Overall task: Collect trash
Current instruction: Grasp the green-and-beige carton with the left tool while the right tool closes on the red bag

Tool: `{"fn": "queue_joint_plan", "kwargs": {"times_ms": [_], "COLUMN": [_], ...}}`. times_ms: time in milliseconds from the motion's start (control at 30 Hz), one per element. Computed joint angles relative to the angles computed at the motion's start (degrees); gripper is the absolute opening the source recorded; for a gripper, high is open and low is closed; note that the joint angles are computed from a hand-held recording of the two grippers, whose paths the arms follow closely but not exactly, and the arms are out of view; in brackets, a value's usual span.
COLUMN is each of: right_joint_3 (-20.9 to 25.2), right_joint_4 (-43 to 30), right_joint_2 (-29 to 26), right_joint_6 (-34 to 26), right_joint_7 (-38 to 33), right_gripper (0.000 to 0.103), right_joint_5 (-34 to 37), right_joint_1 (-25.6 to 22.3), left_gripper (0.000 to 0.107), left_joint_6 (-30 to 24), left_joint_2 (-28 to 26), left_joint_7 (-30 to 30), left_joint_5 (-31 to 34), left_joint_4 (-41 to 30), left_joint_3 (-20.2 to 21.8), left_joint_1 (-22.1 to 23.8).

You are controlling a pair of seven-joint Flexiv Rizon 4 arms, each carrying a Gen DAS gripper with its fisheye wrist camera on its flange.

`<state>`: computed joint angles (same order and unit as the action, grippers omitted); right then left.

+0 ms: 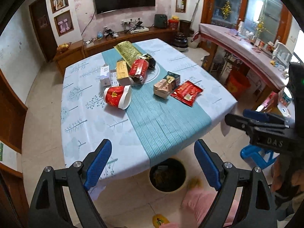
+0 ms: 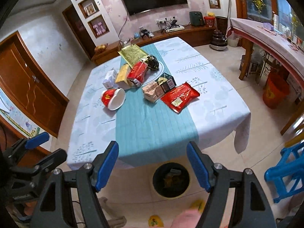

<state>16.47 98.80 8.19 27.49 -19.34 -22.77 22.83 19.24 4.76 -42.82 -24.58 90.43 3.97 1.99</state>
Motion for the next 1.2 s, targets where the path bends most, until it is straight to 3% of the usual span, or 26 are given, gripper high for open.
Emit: {"fn": "queue_joint_plan", "kwargs": {"times_ms": [200,367,500,633,900,1033,1200], "right_joint_3": [-5.57,-9.21,-10.81,-11.14,-10.85,-10.60,-10.27], "right_joint_4": [-0.93,-5.97,-9.64,-12.30,-14.71,-15.97,-17.23], "right_joint_2": [-3.37,-8.20,-11.78,-14.77,-17.88,-18.91,-19.76], "right_joint_6": [5.16,2.43,0.20,-1.13,-0.37,-1.37,-3.02], "right_joint_7": [-15.81,-30.97,-40.55,-46.67,-50.45,-52.75,-55.33], "right_gripper": [0.074,0.073,0.073,0.072,0.071,0.071,0.071], "right_joint_5": [9.38,18.53,25.65,30.26,35.91,37.45,39.68], "right_joint_1": [-3.34,-7.31,-10.92,-13.68,-16.88,-17.80,-18.69], "left_gripper": [0.087,0.087,0.087,0.087,0.087,0.070,0.069], "left_joint_6": [2.84,0.37,-1.11,-4.22,-11.43,-18.68,-22.88], "left_joint_2": [-6.80,-16.41,-22.98,-28.96,-39.45,-45.45,-50.67], "left_joint_7": [-11.13,-23.39,-27.20,-27.56,-21.82,-21.63,-21.32], "left_joint_5": [5.54,12.46,16.95,21.23,25.45,24.91,25.99], "left_joint_4": [-4.93,-14.93,-22.19,-30.01,-44.41,-53.78,-62.28], "left_joint_3": [-3.88,-6.81,-7.54,-7.47,-6.72,-6.12,-4.56], "left_joint_1": [-2.04,-5.59,-8.83,-11.77,-16.45,-17.47,-19.03]}}
